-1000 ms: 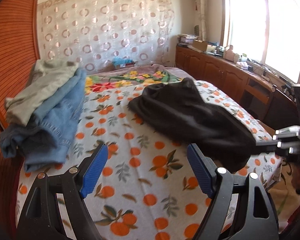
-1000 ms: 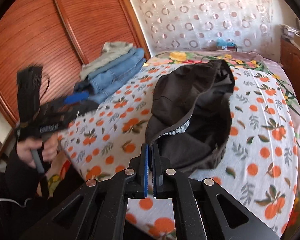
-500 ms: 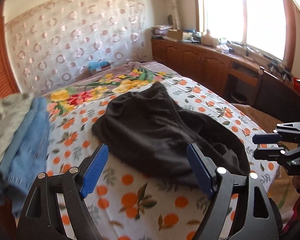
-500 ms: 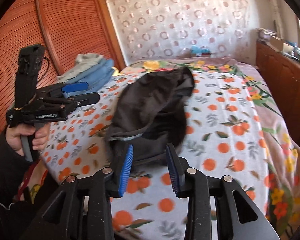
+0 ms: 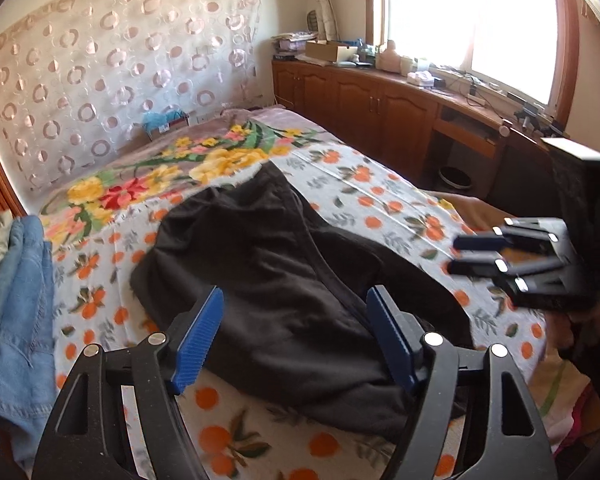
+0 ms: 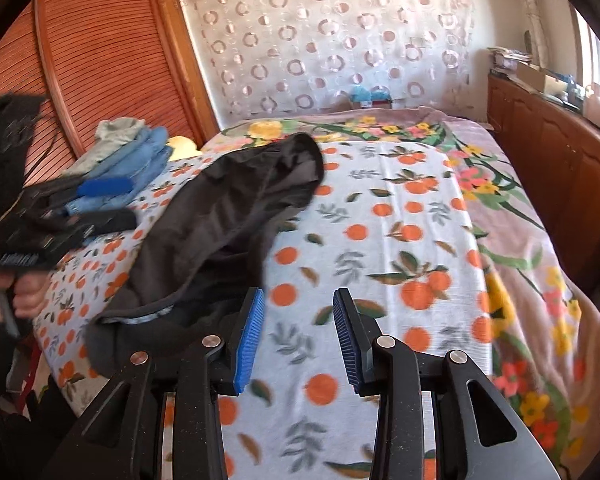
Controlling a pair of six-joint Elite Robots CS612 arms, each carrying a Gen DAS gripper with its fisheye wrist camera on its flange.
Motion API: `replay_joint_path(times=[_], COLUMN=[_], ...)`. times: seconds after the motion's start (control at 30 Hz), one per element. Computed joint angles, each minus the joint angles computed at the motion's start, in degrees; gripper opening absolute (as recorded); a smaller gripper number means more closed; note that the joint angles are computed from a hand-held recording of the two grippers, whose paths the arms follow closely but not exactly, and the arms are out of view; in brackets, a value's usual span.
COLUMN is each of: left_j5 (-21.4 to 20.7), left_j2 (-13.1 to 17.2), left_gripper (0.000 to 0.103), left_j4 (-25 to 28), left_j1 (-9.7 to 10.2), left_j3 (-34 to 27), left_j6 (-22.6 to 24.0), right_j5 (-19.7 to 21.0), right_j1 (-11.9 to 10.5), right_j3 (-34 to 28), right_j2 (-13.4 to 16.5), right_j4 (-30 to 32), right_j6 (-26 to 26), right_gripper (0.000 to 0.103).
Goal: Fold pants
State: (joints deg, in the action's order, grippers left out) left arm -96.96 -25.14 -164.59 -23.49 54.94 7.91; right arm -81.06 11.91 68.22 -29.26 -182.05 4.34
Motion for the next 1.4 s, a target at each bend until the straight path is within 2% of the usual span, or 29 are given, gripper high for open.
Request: replay_joint_path(times=[0.23,0.3,0.37,0.47,0.53,0.57,0.63,0.7,0.73,0.93,0.97,1.0,1.13,1.27,1.33,1.4], left_j5=[-4.06,-3.47,-2.01,-1.26,-2.03,-2.34,-2.89,-2.27,-1.90,-1.97,-2.63,-3.22,-4.19,-9.10,-11.19,-12.87], left_j2=[-2.81,-3.49,-3.74,-3.83,-3.97,-4.07,-4.64,-5.22,-5.38,-6.02,-5.92,-5.80,-5.26,-4.90,-4.82,-4.73], left_gripper=[0.075,0.072,0.065,0.046,0.029,0.025,0.007,0.006,0.003,0.004,0.008,0.017,0.021,0.026,0.044,0.053], left_j4=[-1.34,-1.66,-1.50,-0.74,-0.41,-0.56,-1.57,-3.38,-4.15,-5.36,-5.03,-4.72,-3.26,-2.40,-2.64,-3.13], left_j1=[-0.82,-1.35,-1.75,-1.65,-1.27,-1.12,-0.64,-0.26,-0.03,1.59,1.72,1.81,1.36,1.01,0.85,0.90], left_j3=[6.23,7.88,8.76,9.36,9.80,10.07,11.21,12.34,12.66,13.52,13.28,13.02,11.91,11.29,11.42,11.53], left_j6=[-0.59,0.16,0.61,-0.28,-0.77,-0.86,-1.17,-1.68,-2.06,-4.24,-4.90,-5.30,-5.03,-3.22,-2.69,-3.29], right_j5=[-3.07,-3.31,-3.76,-4.36,-4.32,-3.94,-3.89,-3.78,-3.63,-2.34,-2.23,-2.25,-2.84,-4.13,-4.99,-5.66], right_j1=[0.35,0.46,0.73,1.17,1.28,1.09,1.22,1.24,1.29,1.29,1.29,1.31,1.33,1.40,1.40,1.35], right_j3=[0.41,0.63,1.33,1.69,1.88,1.63,1.65,1.18,0.82,-3.43,-3.96,-4.26,-4.68,-4.08,-3.53,-2.88], right_j2=[-0.14,-0.37,-0.78,-1.08,-1.25,-1.05,-1.13,-0.92,-0.81,0.74,0.99,1.12,1.34,0.90,0.57,0.17], right_j4=[-0.18,-0.24,-0.81,-1.61,-2.28,-2.43,-2.46,-2.25,-2.06,0.57,0.85,1.10,1.64,2.08,2.07,2.04], right_j6=[1.26,1.42,1.54,1.09,0.77,0.66,0.22,-0.44,-0.92,-3.07,-3.30,-3.53,-3.66,-3.08,-2.84,-2.75], right_gripper=[0.038,0.038,0.038,0.038,0.038,0.038,0.038,0.038,0.038,0.038,0.038,0.038,0.038,0.038,0.039,0.039])
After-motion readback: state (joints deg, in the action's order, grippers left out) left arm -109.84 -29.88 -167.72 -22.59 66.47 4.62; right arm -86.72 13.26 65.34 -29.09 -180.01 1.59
